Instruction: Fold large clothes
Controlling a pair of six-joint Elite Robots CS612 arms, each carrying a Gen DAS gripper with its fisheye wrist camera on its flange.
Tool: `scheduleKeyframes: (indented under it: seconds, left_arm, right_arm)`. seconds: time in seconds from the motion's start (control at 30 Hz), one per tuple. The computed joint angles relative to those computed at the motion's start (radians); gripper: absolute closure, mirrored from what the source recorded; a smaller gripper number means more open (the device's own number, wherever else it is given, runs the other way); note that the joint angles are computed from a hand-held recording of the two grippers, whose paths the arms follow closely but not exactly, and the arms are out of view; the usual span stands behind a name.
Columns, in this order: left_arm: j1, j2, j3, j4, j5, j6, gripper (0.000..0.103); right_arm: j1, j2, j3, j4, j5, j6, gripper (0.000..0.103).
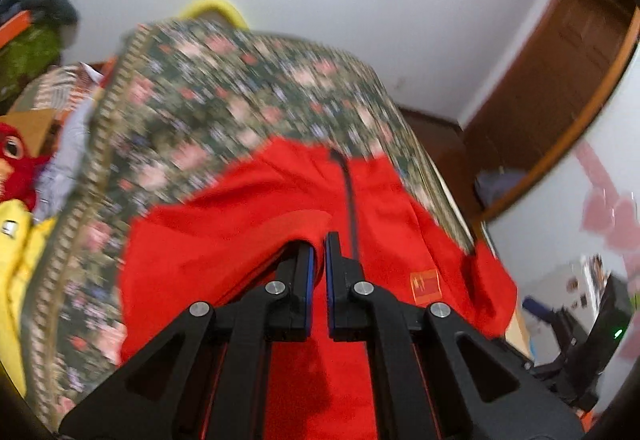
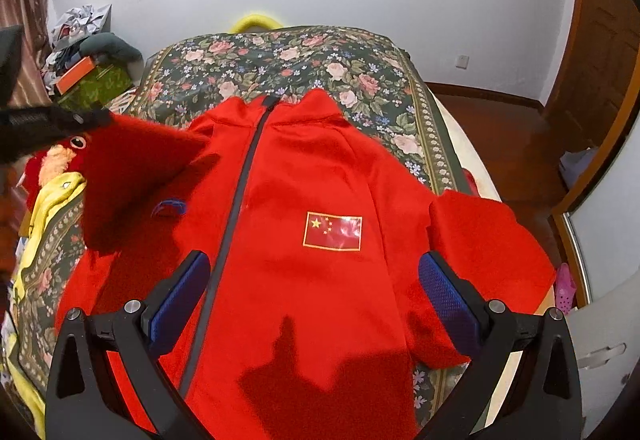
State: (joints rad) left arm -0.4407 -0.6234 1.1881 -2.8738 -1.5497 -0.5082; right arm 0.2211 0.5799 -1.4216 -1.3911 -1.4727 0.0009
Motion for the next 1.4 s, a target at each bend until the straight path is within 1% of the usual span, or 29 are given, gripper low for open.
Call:
scheduleKeyframes:
  seconds: [0.07, 0.2, 0.3, 0.4, 0.43, 0.47, 0.53, 0.57, 0.6, 0.63, 0.7, 0.77, 0.83, 0.93, 1.1, 1.23, 1.33, 1.4]
  left_arm:
    - [-0.013, 0.018, -0.020, 0.043, -0.021, 0.021, 0.099]
    - [-0.034, 0.041, -0.027, 0.108, -0.073, 0.044, 0.099]
    - [-0.045, 0.055, -0.031, 0.159, -0.104, 0.058, 0.099]
    - [-0.051, 0.066, -0.029, 0.207, -0.149, 0.074, 0.098]
    - [-0.051, 0.069, -0.032, 0.228, -0.156, 0.083, 0.095]
    - [-0.054, 0.071, -0.034, 0.255, -0.153, 0.090, 0.090]
    - [-0.056, 0.073, -0.035, 0.279, -0.134, 0.092, 0.078]
    - [-0.057, 0.069, -0.026, 0.275, -0.126, 0.090, 0.066]
    - [-0.057, 0.062, -0.012, 0.258, -0.117, 0.086, 0.059]
    - [-0.056, 0.055, 0.003, 0.239, -0.110, 0.081, 0.056]
    - [-0.053, 0.033, 0.039, 0.198, -0.102, 0.075, 0.045]
    - [-0.044, 0.011, 0.077, 0.160, -0.108, 0.077, 0.041]
    - [-0.037, -0.009, 0.106, 0.145, -0.103, 0.081, 0.040]
    - [-0.022, -0.039, 0.155, 0.132, -0.064, 0.086, 0.040]
    - [0.010, -0.095, 0.252, 0.093, 0.033, 0.069, 0.040]
    - [0.035, -0.133, 0.327, 0.053, 0.103, 0.048, 0.040]
    - [0.053, -0.155, 0.374, 0.025, 0.129, 0.034, 0.040]
    - [0.061, -0.165, 0.400, 0.005, 0.134, 0.018, 0.040]
  right_arm:
    - [-0.002, 0.004, -0.004, 0.012, 0.003, -0.001, 0.000]
    - [-0.010, 0.005, -0.009, 0.056, 0.037, 0.006, 0.000]
    - [-0.012, 0.005, -0.009, 0.087, 0.053, 0.011, 0.000]
    - [-0.010, 0.005, -0.011, 0.109, 0.051, 0.009, 0.000]
    - [-0.009, 0.004, -0.010, 0.117, 0.050, 0.005, 0.000]
    - [-0.008, 0.003, -0.010, 0.124, 0.047, 0.002, 0.000]
    - [-0.005, 0.003, -0.011, 0.133, 0.043, -0.003, 0.000]
    - [-0.003, 0.001, -0.011, 0.137, 0.039, -0.009, 0.000]
    - [-0.001, -0.001, -0.010, 0.139, 0.035, -0.014, 0.000]
    - [0.001, -0.001, -0.011, 0.141, 0.031, -0.019, 0.000]
    - [0.007, -0.008, -0.005, 0.141, 0.028, -0.030, 0.000]
    - [0.012, -0.017, 0.005, 0.141, 0.037, -0.041, 0.000]
    - [0.020, -0.027, 0.017, 0.129, 0.040, -0.053, 0.000]
    - [0.040, -0.040, 0.041, 0.104, 0.029, -0.082, 0.000]
    - [0.075, -0.066, 0.102, 0.078, 0.024, -0.128, 0.000]
    - [0.109, -0.092, 0.174, 0.078, 0.032, -0.173, 0.000]
    - [0.134, -0.115, 0.239, 0.086, 0.030, -0.209, 0.000]
    - [0.149, -0.135, 0.294, 0.096, 0.044, -0.230, 0.000]
